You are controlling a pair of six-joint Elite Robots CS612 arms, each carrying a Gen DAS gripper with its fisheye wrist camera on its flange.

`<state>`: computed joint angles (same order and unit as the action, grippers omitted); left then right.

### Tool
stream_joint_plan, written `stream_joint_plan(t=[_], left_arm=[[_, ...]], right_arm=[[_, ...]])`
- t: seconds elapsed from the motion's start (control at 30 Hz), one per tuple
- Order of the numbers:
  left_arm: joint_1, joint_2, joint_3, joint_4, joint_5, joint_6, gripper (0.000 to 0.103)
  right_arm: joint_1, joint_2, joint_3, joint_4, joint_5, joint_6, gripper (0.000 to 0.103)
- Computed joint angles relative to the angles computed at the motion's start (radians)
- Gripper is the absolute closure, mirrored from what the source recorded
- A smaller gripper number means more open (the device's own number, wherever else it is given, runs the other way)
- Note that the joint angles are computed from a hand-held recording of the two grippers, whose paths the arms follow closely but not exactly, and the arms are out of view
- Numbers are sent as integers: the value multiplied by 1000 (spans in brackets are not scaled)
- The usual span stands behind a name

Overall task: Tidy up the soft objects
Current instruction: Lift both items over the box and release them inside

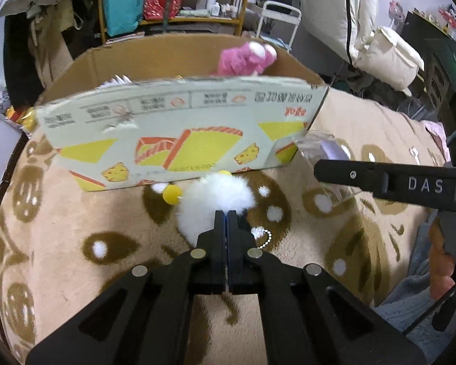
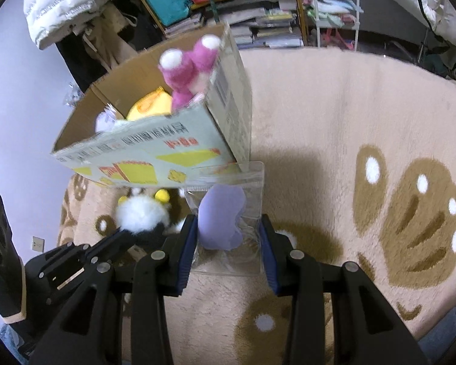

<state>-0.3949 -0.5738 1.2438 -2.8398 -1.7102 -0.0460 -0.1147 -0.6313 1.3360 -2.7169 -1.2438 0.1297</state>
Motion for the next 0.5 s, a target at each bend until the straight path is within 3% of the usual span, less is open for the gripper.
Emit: stream_joint_plan(t=[0.27, 0.5], left_arm=[[1, -36, 53, -82, 60, -15, 102], [-10, -92, 127, -229, 138, 24, 102]], right_arm=[[3, -19, 26, -72, 26, -7, 61], [6, -36, 44, -129, 48, -27, 61]])
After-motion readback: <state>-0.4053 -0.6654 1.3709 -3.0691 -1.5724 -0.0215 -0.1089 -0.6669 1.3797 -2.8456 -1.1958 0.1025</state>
